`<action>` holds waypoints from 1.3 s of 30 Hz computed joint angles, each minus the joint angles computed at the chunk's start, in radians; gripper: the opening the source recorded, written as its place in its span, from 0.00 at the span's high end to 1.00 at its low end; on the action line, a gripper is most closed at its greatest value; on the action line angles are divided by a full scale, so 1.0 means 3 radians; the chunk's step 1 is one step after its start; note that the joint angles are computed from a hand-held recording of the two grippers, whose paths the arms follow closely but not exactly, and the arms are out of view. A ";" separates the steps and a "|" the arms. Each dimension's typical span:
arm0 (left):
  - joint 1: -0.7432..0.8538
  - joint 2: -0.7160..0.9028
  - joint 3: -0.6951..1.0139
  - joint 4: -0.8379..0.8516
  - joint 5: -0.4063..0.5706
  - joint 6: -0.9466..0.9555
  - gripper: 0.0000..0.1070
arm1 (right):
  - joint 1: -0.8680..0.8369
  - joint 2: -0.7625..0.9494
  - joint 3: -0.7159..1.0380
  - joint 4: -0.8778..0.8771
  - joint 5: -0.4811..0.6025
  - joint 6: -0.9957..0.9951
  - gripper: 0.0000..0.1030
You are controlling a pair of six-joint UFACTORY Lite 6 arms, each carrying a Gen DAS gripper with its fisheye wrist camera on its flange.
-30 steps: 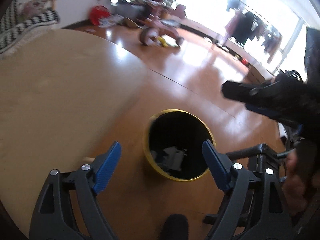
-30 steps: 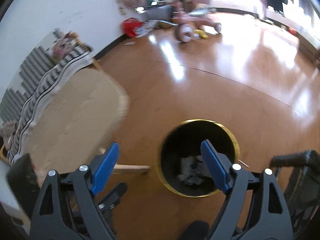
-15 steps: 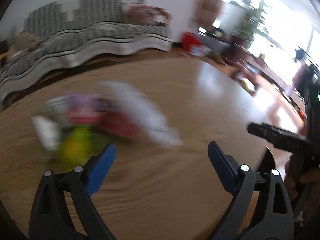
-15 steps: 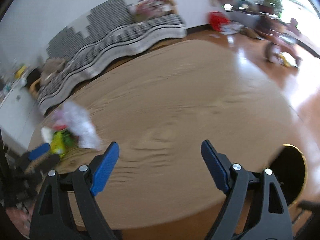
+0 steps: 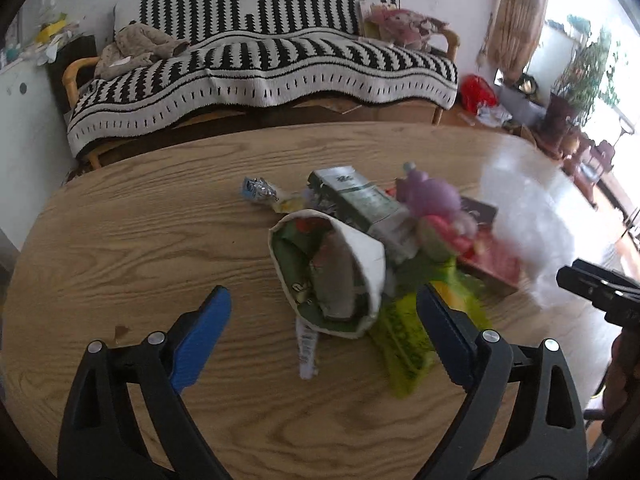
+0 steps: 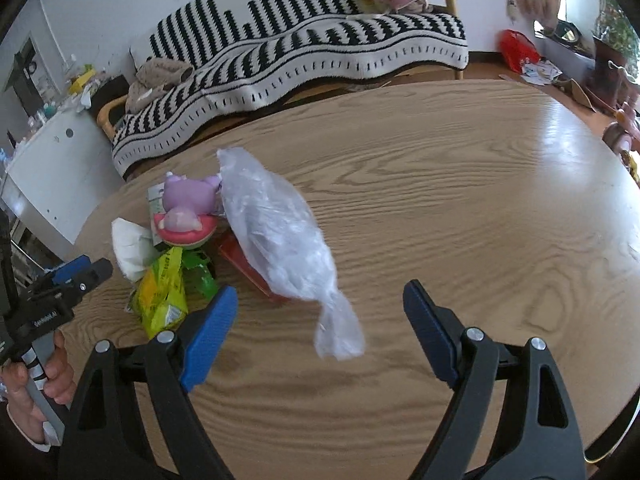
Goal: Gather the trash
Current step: 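Move both open grippers back over the remaining trash on the table, then grasp the green-white snack bag with the left gripper while the right grasps the plastic bag, then carry snack bag and plastic bag to the black bin and open both grippers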
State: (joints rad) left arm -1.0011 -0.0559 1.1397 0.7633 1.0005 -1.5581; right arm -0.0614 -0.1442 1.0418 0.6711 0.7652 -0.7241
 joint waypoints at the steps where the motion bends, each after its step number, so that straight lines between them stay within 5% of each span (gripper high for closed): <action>1: 0.0043 0.0012 -0.0042 0.0006 -0.0072 0.0027 0.15 | 0.0095 0.0066 0.0024 -0.0031 -0.0085 0.0060 0.20; 9: 0.0456 0.0082 -0.0262 -0.0003 -0.0635 -0.0076 0.15 | 0.0358 0.0537 0.0276 -0.0049 -0.0338 0.0204 0.21; 11: 0.0531 0.0118 -0.0264 -0.0003 -0.0692 -0.0092 0.15 | 0.0415 0.0628 0.0342 -0.0103 -0.0346 0.0243 0.29; 13: 0.0542 0.0122 -0.0282 0.0013 -0.0743 -0.0131 0.16 | 0.0477 0.0657 0.0358 -0.0154 -0.0369 0.0287 0.50; 16: 0.0561 0.0134 -0.0276 0.0005 -0.0830 -0.0131 0.34 | 0.0471 0.0609 0.0305 -0.0115 -0.0389 0.0233 0.76; 29: 0.0200 0.0107 0.0216 0.0238 -0.0314 -0.0298 0.37 | 0.0000 0.0121 0.0234 0.0093 -0.0061 -0.0082 0.80; 39: -0.0154 0.1062 0.1462 0.0190 -0.0230 -0.0141 0.37 | -0.1503 0.0228 0.0513 0.0280 0.0609 -0.0846 0.80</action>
State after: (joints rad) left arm -1.0474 0.2627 1.5783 0.8204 0.9314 -1.6003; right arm -0.5123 -0.0759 1.1957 0.7552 0.9479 -0.9779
